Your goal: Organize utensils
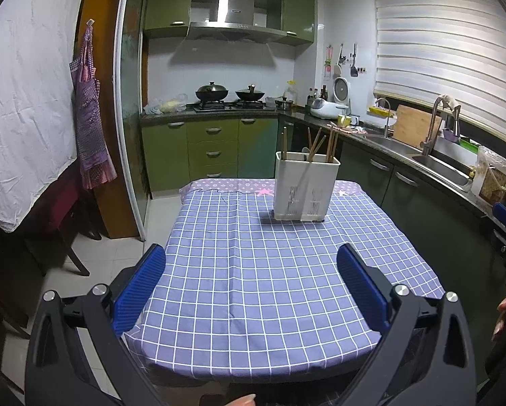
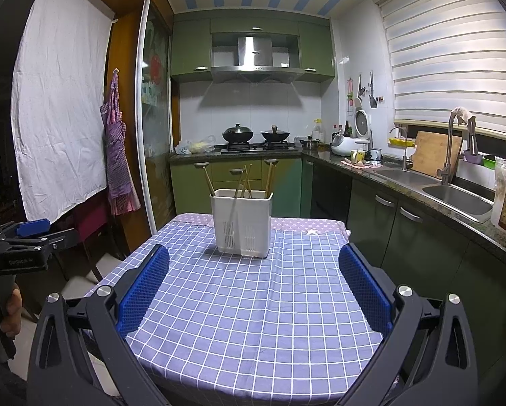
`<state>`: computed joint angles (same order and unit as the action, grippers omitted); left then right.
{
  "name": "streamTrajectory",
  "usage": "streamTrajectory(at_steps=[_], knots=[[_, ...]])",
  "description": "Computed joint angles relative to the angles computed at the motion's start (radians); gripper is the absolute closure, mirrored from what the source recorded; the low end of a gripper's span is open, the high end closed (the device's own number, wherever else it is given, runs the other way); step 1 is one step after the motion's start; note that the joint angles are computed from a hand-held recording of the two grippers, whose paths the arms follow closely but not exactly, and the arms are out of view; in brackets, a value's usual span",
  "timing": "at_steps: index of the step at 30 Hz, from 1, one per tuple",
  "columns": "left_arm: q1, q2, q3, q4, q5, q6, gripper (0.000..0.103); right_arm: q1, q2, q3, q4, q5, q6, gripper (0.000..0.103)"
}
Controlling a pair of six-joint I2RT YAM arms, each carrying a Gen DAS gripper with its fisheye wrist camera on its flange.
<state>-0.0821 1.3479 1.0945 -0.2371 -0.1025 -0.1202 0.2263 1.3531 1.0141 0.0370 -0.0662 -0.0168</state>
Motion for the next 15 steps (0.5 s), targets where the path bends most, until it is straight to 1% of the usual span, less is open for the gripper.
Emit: streamTrajectory(at_steps=[15], knots=[[-0.006, 0.004, 0.001, -0.002, -0.003, 0.002, 0.007, -0.005, 0.015, -0.006, 0.010, -0.010, -0.004, 0.004]])
